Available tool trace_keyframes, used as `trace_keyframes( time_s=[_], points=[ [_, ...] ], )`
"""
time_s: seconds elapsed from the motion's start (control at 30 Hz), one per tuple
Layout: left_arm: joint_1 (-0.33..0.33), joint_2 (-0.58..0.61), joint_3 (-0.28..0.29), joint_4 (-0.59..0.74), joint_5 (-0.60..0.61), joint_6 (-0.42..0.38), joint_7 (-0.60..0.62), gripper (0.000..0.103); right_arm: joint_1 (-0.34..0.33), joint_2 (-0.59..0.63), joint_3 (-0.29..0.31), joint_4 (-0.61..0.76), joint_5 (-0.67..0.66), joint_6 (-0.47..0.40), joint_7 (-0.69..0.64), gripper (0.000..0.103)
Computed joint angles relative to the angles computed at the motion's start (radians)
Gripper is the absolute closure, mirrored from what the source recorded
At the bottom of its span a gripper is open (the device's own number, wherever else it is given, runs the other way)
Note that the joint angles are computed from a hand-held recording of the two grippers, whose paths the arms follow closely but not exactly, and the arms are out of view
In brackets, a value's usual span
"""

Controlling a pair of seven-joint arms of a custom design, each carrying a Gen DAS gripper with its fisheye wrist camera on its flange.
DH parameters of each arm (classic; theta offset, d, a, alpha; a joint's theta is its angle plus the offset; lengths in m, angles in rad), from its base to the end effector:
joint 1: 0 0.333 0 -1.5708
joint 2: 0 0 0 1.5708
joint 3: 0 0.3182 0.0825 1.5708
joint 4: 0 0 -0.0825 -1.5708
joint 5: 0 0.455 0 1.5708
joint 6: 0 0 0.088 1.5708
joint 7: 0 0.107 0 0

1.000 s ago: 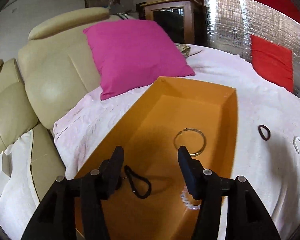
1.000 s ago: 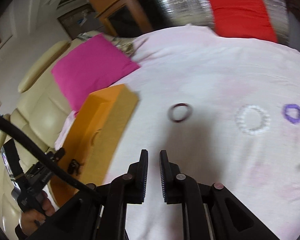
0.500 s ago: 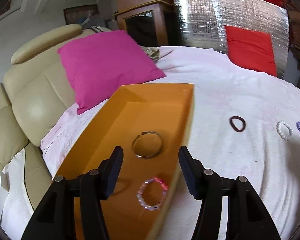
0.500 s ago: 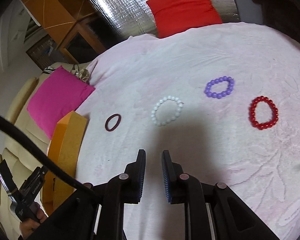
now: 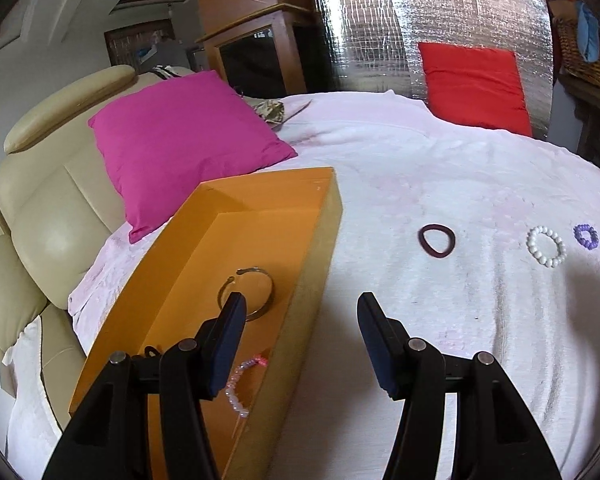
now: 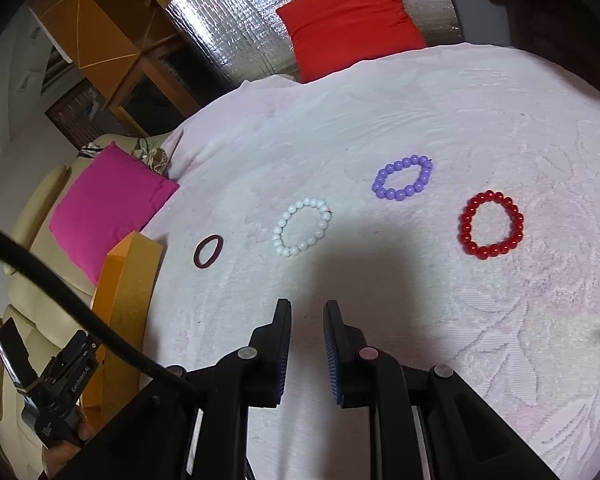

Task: Organize jewelry
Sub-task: 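Move both tools back over the remaining jewelry on the bedspread, then grasp the red bead bracelet with the right tool while the left grasps the white pearl bracelet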

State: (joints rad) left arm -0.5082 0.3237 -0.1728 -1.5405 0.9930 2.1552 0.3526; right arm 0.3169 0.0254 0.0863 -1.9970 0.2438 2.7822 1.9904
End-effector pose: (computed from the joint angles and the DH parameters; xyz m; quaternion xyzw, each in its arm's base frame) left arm 0.6203 -0.4385 0.4975 -0.6710 0.6044 -0.1981 0.3810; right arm 0.6233 0.2537 0.5066 -0.5820 0.7204 -0.0572 0.3729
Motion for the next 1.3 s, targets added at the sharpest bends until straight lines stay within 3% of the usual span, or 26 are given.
trace_keyframes(
  time_s=[0.27,0.6,0.9,1.13,1.3],
  points=[
    [-0.012,0.041,-0.004,0.047,-0.028,0.005,0.051,0.044,-0.008,-0.015,-0.005,-0.014,0.013,0.002,-0.012,0.085],
    [-0.037,0.147,-0.005,0.161,-0.18,0.027,0.261,0.042,-0.052,-0.056,-0.029,-0.065,0.051,0.021,0.066,0.085],
    [-0.065,0.218,0.004,0.244,-0.265,0.065,0.368,0.042,-0.111,-0.054,-0.053,-0.064,-0.016,-0.038,0.224,0.085],
    [-0.084,0.286,0.001,0.327,-0.348,0.107,0.462,0.042,-0.137,-0.041,-0.068,-0.055,0.009,-0.088,0.251,0.085],
    [-0.109,0.329,0.014,0.386,-0.383,0.083,0.491,0.042,-0.146,-0.03,-0.071,-0.048,0.023,-0.11,0.251,0.085]
  ],
)
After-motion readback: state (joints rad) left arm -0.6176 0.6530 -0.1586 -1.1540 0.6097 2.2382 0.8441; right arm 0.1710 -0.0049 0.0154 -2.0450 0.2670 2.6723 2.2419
